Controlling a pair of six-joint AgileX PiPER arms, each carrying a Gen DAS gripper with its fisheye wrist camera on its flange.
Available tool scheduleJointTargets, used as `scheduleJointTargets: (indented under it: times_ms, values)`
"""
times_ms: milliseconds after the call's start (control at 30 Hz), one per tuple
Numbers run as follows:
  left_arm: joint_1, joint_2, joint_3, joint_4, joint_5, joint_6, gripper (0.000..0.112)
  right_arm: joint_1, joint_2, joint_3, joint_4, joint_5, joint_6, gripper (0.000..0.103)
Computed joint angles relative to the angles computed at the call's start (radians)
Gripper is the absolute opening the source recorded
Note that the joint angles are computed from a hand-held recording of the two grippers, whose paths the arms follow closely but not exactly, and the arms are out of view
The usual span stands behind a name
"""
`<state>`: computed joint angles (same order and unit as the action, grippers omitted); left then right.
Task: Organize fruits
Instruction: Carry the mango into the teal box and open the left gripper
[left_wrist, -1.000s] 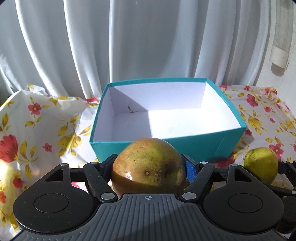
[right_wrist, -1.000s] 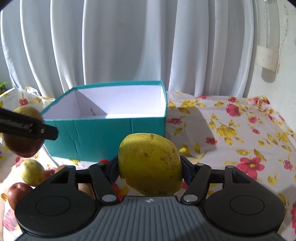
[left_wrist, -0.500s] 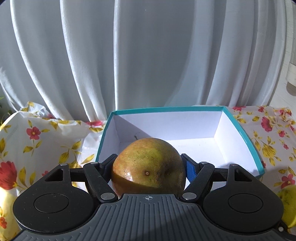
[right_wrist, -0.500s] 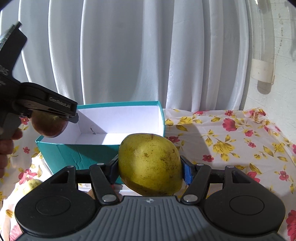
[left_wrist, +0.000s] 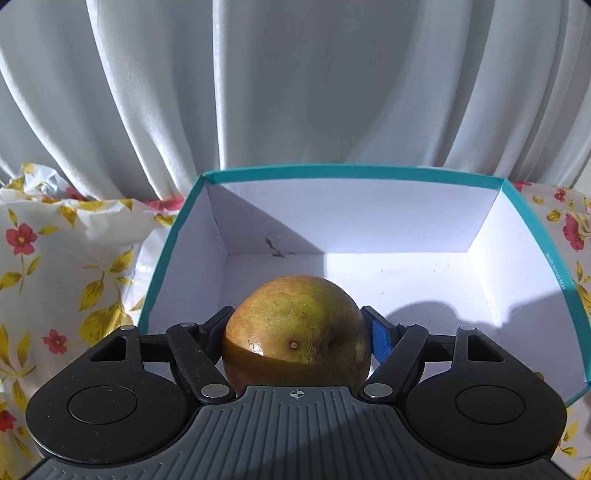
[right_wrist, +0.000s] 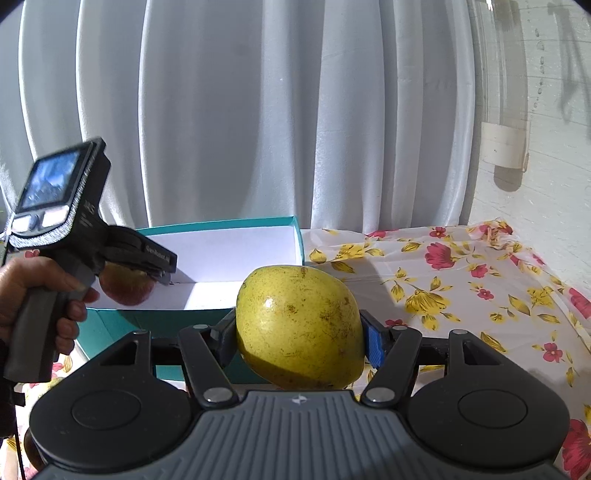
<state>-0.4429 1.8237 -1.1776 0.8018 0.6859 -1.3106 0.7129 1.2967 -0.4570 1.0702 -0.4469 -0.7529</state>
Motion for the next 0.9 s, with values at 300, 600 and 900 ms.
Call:
scheduleJointTargets:
  times_ms: [300,600,900]
  values:
    - [0.048,0.052,-0.029,-0.155,-0.037,0.145,0.078,-0.025,0.022,-0.016,-0.056,0.003,0.05,0.065]
    - [0.083,0.073,-0.058,-0.309,-0.032,0.275,0.079,-0.043,0.05,-0.044,-0.135,0.01,0.106,0.065]
    - [0.051,-0.001,-0.008,-0.227,-0.042,0.182,0.093,-0.05,0.055,-0.049,-0.173,-0.007,0.133,0.065]
